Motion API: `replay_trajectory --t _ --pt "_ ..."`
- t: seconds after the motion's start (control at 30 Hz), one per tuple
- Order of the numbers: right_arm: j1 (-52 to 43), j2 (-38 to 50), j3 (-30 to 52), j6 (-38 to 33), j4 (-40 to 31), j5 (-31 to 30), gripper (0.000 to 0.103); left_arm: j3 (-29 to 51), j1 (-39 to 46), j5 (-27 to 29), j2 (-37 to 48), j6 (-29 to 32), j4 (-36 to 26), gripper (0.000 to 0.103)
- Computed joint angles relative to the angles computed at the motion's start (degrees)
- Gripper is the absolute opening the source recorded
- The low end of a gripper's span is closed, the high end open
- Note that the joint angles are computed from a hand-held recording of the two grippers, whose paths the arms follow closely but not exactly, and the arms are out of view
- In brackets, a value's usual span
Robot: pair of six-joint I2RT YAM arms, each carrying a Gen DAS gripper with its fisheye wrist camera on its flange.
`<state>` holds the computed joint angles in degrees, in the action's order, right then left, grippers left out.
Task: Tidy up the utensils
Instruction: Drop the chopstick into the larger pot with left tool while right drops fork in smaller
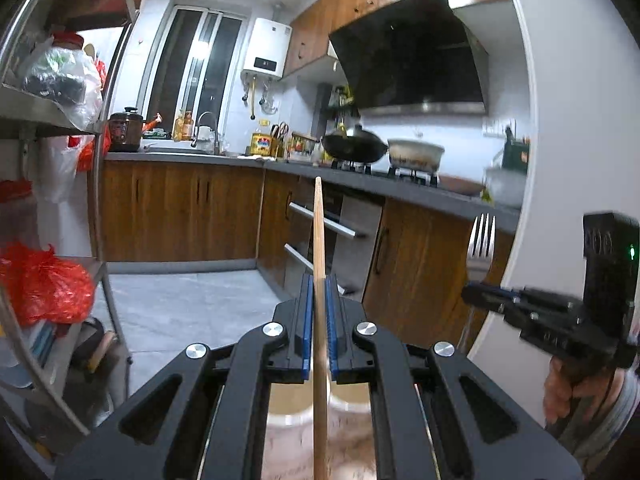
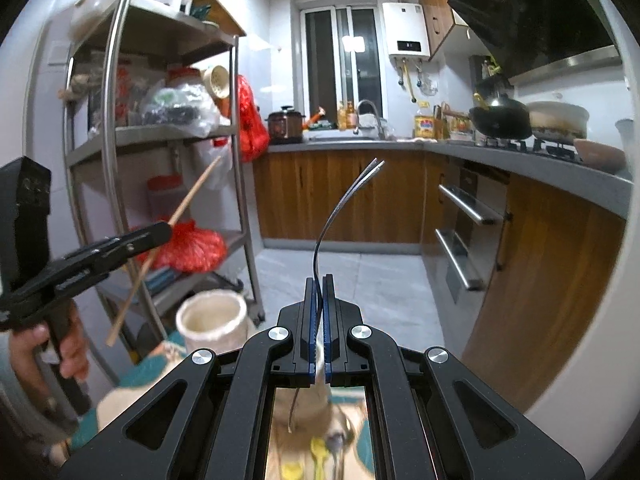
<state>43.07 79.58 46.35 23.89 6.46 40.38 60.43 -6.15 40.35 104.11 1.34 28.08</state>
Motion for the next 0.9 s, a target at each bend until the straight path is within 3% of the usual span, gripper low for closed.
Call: replay_trajectory --t 0.1,0.17,0.4,0.47,0.9 --pt "-2.7 2.7 1.5 -0.4 3.1 -3.5 0.004 4.3 -0.9 -0.8 5.0 -3.6 2.9 0.006" --pt "-4.0 5.7 3.0 -0.9 5.4 -4.3 0.004 7.0 -2.2 -4.2 8.8 -4.4 5.3 0.006" --pt "-6.9 13.7 5.4 1.8 9.5 -7.5 0.004 10.9 -6.0 -16.9 16.4 -3.3 12.0 0.006" --pt "-7.5 15.9 6.5 2.0 8.9 -8.0 0.004 11.1 -6.4 -18.2 17.2 -2.4 12.6 0.006" --pt "-8.3 22.3 7.4 4.7 7.9 -10.0 0.004 6.4 -4.7 -17.4 16.1 5.3 9.1 0.006"
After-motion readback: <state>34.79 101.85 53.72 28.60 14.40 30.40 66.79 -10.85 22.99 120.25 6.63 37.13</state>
